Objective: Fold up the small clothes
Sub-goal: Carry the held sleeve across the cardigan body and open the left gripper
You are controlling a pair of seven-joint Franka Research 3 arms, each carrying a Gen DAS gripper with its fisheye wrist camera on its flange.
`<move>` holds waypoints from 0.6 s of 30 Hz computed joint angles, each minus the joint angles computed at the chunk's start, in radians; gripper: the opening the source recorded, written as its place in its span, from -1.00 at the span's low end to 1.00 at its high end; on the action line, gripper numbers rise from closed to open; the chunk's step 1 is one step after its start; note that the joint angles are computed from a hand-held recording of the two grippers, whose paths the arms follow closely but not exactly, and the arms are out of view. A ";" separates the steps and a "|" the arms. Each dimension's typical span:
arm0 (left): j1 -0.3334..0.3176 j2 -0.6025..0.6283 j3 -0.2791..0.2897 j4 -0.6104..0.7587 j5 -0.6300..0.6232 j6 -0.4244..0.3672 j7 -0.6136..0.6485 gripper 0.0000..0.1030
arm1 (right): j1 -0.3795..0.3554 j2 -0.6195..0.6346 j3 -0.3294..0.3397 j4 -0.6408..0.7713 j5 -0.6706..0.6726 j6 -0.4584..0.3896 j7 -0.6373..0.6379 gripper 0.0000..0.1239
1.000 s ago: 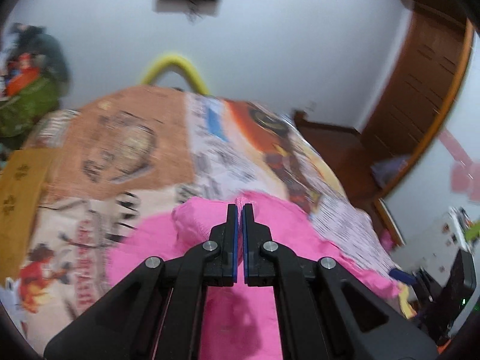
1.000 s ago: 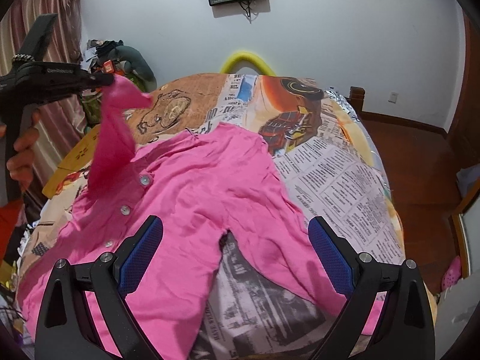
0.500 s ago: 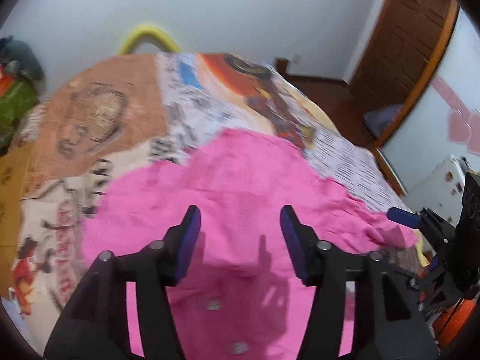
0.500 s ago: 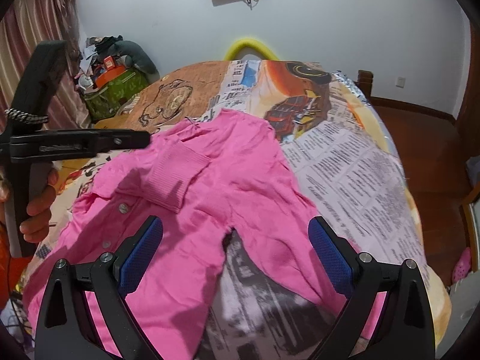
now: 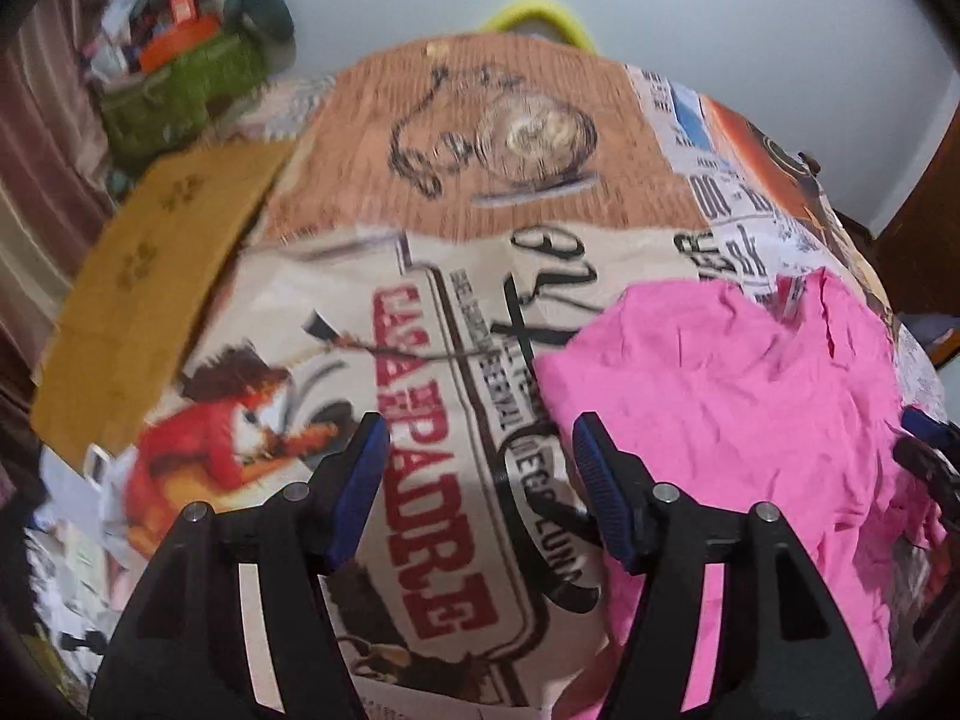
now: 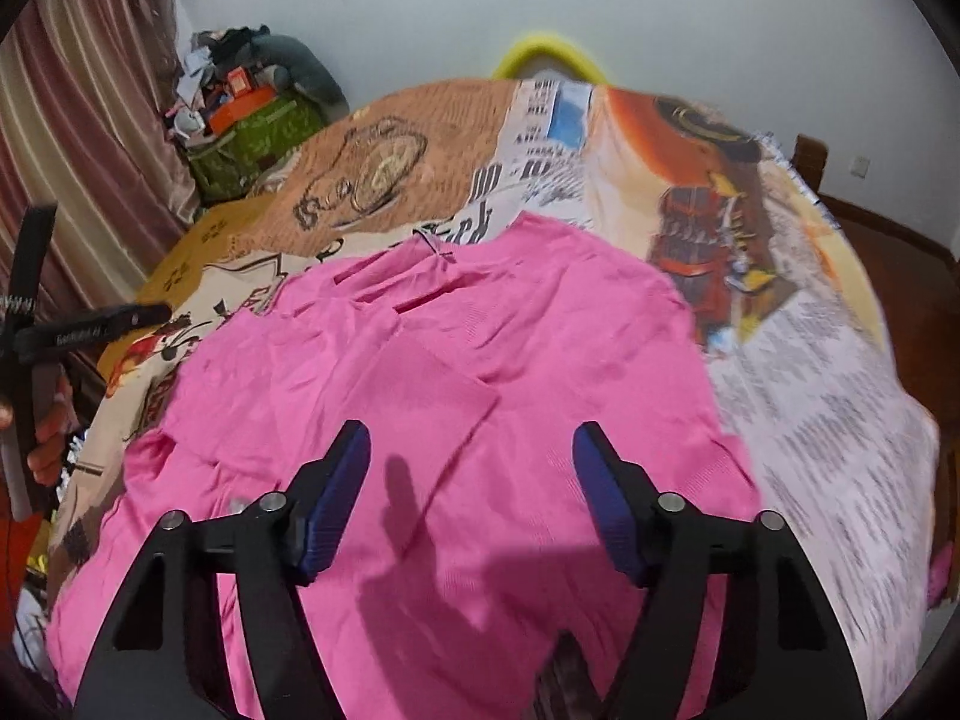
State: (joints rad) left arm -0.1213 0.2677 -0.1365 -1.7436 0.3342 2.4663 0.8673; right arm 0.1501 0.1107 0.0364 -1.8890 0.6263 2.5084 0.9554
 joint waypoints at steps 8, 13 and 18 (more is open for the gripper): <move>-0.006 0.089 -0.024 0.054 -0.102 0.039 0.098 0.18 | 0.004 0.081 0.013 0.065 -0.035 -0.002 0.042 -0.37; 0.011 0.111 -0.042 0.048 -0.144 0.086 0.138 -0.81 | 0.003 0.075 0.027 0.047 -0.009 0.032 -0.044 -0.67; -0.039 0.108 0.007 0.060 -0.051 0.061 0.056 -0.93 | 0.007 0.087 0.024 0.059 -0.024 0.039 -0.073 -0.82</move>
State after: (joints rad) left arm -0.1602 0.3755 -0.1294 -1.6840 0.2828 2.5278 0.9230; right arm 0.1575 0.1982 0.0609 -1.8300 0.6023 2.5471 0.8827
